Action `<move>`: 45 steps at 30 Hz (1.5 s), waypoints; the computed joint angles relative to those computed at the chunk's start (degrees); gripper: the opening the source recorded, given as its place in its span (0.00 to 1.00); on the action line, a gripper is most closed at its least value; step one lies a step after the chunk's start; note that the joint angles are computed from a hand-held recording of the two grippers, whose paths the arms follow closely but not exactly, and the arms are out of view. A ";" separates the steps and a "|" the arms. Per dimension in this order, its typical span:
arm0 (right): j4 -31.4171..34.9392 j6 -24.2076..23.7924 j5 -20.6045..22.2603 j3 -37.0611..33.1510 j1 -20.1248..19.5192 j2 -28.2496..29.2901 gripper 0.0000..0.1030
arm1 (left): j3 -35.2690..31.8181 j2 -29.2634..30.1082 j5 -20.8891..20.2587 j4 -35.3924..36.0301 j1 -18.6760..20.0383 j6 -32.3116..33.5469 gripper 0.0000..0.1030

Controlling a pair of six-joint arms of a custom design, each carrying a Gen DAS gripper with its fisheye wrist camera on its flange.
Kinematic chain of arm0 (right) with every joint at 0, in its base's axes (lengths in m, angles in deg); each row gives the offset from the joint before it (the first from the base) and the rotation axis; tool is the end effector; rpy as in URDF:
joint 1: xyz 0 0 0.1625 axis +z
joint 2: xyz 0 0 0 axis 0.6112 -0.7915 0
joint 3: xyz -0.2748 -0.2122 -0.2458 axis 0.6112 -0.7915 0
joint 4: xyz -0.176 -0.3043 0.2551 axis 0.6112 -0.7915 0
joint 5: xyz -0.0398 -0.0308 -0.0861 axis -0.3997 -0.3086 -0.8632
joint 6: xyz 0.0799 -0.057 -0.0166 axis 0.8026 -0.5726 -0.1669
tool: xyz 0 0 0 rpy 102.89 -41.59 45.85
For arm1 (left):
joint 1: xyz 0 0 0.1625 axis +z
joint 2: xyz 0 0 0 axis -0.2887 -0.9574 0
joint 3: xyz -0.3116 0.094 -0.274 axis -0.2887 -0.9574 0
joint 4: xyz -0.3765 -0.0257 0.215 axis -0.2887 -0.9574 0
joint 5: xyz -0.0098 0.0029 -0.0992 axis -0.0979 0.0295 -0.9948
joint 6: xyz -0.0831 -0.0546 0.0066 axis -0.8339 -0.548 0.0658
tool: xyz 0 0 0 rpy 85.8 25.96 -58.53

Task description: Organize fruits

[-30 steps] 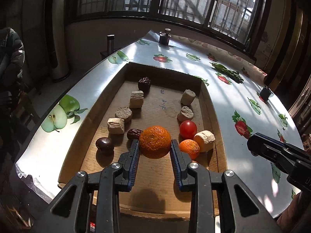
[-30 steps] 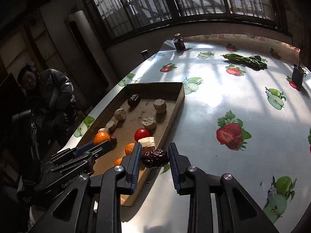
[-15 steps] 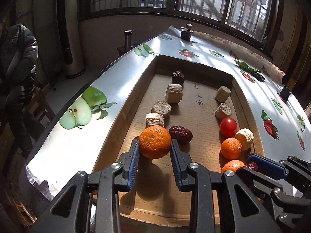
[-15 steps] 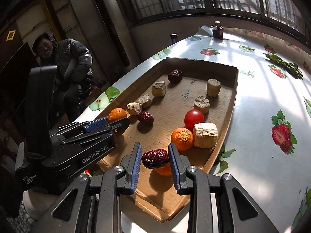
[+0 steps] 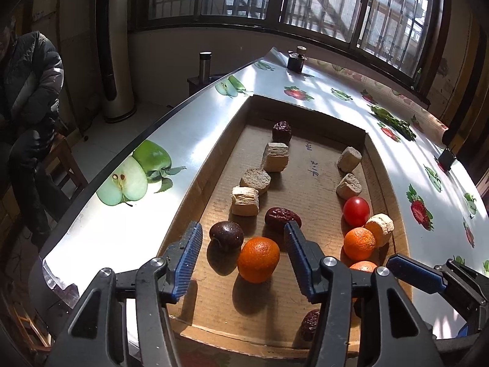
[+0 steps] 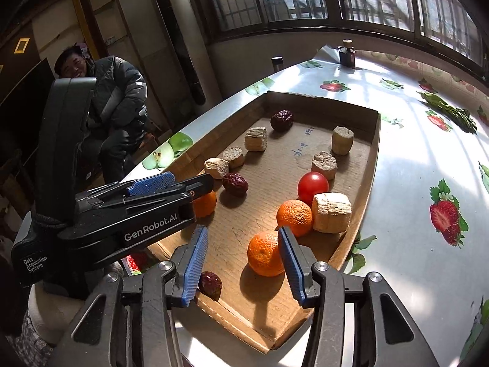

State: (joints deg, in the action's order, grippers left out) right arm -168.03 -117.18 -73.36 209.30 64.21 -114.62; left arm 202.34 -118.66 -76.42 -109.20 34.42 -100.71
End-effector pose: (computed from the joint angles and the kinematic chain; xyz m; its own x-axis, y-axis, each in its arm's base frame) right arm 0.2139 -0.3913 0.1624 -0.5373 -0.8190 0.2013 -0.8434 0.5209 -0.1318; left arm -0.2578 -0.3061 0.1364 -0.6734 -0.5460 -0.4984 0.1374 0.5700 -0.8101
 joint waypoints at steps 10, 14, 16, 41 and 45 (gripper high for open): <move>-3.80 -0.37 -0.85 2.55 -1.89 -6.32 0.57 | -5.28 5.48 0.76 5.47 -0.98 -0.05 0.66; -5.38 -0.08 -2.30 3.14 -3.72 -8.72 0.58 | -8.56 8.74 0.92 9.44 -1.32 -1.23 0.68; -5.20 0.56 -2.54 3.00 -4.87 -9.97 0.58 | -10.71 10.74 0.78 12.69 -1.43 -3.11 0.72; -6.06 3.05 0.80 0.94 -15.17 -15.54 0.66 | -28.19 27.98 4.13 31.16 -1.50 -12.16 0.85; -7.00 1.91 1.02 1.11 -15.32 -15.93 0.67 | -34.42 33.20 3.35 49.02 -3.67 -30.12 1.00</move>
